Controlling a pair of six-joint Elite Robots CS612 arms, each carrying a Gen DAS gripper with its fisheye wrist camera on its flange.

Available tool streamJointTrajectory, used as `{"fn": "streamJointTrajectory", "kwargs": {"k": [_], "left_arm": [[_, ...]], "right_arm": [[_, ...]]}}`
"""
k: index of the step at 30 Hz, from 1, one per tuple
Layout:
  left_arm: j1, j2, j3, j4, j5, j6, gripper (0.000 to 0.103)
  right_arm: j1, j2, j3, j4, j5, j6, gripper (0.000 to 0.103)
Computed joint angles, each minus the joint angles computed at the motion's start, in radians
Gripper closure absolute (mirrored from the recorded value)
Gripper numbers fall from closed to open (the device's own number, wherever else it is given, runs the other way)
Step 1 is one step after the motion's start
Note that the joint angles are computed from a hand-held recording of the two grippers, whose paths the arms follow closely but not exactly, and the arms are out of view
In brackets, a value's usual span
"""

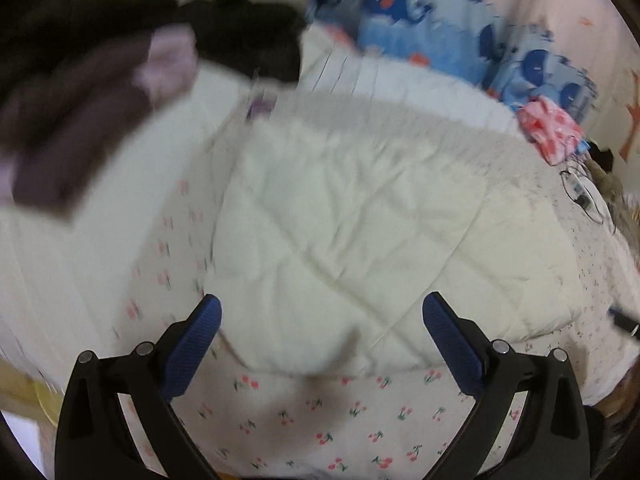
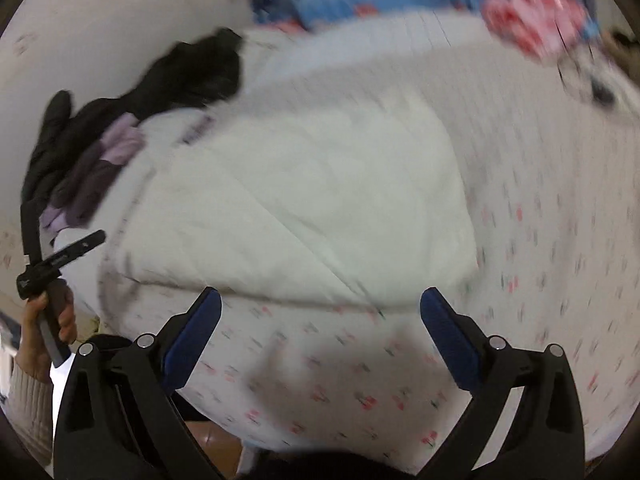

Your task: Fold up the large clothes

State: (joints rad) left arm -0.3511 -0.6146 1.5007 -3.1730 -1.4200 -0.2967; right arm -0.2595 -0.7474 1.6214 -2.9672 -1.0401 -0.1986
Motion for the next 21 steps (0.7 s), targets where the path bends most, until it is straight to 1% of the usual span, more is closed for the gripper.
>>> {"fn": "streamJointTrajectory", "kwargs": {"k": [2,4,6,8,10,12,13,16,17,18,19,20,21], "left_arm": [[-0.013,-0.003,-0.006,-0.013,0.031,0.039,0.006],[-0.025,0.005,-0.024,-0.024,0.044,0.062,0.006],[-0.032,0.016,-0.044,-0.021,0.045,0.065,0.006],[-0.034,0.031,-0.07,-0.009,0.043,0.074,0.006],[-0.041,0.047,-0.093,0.001,0.069,0.087,0.006],[-0.043,0.061,-0.11,0.01,0.094,0.099,0.006],[-0.041,0.071,-0.126,0.022,0.098,0.102,0.006],[-0.038,0.087,-0.142,0.029,0.105,0.114,0.006],[-0.036,0.091,-0.146,0.037,0.107,0.117,0.006],[-0.034,0.094,-0.156,0.067,0.103,0.106,0.006],[-0.031,0.094,-0.162,0.086,0.092,0.093,0.006],[-0.026,0.095,-0.169,0.095,0.062,0.076,0.006],[-0.024,0.095,-0.171,0.091,0.047,0.066,0.006]], "right_arm": [[0.026,-0.008,-0.013,-0.014,-0.037,0.005,0.007],[0.052,0.004,-0.043,-0.004,-0.06,0.014,0.007],[0.073,0.027,-0.079,0.017,-0.084,0.021,0.007],[0.084,0.065,-0.12,0.048,-0.091,0.03,0.007],[0.096,0.106,-0.165,0.097,-0.103,0.041,0.007],[0.103,0.138,-0.208,0.168,-0.132,0.041,0.007],[0.104,0.156,-0.226,0.188,-0.128,0.035,0.006],[0.104,0.158,-0.216,0.147,-0.125,0.032,0.007],[0.099,0.156,-0.21,0.13,-0.103,0.043,0.007],[0.094,0.153,-0.202,0.114,-0.086,0.054,0.007],[0.087,0.151,-0.195,0.095,-0.067,0.071,0.007],[0.084,0.15,-0.195,0.084,-0.071,0.084,0.007],[0.083,0.15,-0.196,0.088,-0.082,0.083,0.007]]}}
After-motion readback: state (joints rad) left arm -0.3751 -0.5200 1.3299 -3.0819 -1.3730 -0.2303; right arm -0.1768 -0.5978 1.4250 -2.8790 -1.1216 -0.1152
